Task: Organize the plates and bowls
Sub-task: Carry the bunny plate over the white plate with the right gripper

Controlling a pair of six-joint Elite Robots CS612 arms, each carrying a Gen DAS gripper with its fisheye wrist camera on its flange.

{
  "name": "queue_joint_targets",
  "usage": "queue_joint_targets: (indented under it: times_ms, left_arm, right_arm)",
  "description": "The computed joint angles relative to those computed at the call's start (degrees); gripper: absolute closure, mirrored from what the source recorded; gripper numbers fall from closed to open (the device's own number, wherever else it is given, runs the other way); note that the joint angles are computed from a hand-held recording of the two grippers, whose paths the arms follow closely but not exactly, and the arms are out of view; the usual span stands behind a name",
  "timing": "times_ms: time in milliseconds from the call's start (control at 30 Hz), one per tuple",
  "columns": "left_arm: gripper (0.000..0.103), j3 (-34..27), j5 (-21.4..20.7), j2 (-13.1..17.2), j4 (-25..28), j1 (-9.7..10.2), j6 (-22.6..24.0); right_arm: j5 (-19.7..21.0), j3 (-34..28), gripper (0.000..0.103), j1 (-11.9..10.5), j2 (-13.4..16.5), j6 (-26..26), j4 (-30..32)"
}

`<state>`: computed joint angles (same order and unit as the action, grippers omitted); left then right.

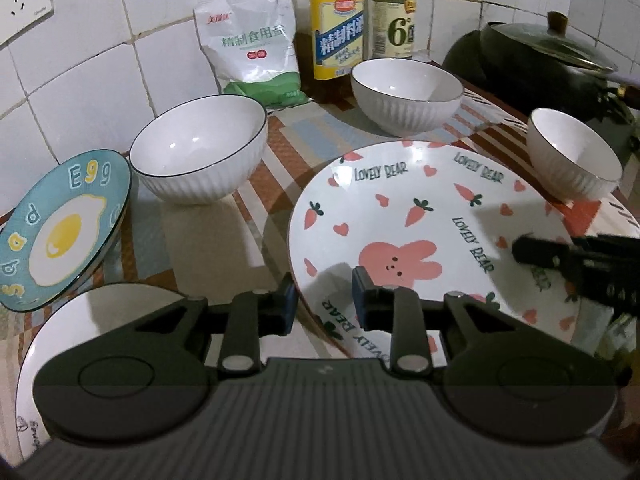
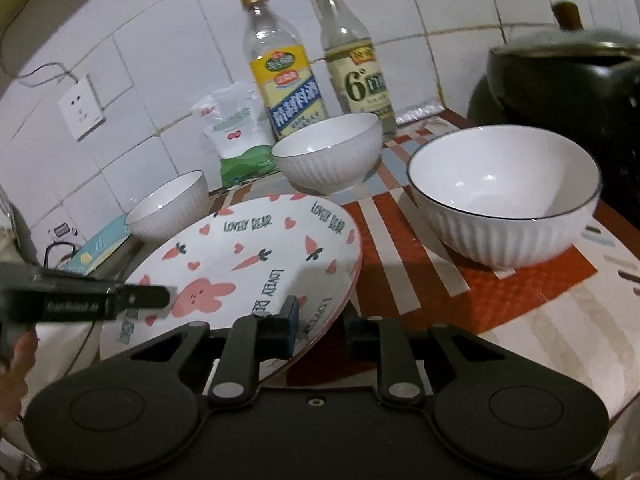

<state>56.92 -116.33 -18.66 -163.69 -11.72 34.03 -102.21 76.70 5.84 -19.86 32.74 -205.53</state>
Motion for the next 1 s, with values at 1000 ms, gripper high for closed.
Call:
queue_joint_targets:
  times_ms: [1000]
  left_arm:
    - [0.076,16.36,-3.55,-11.88,-6.19,5.19,4.51]
  right_arm:
    - [2.72,9.41,0.078,4.13,-8.54,-2.18,-2.89]
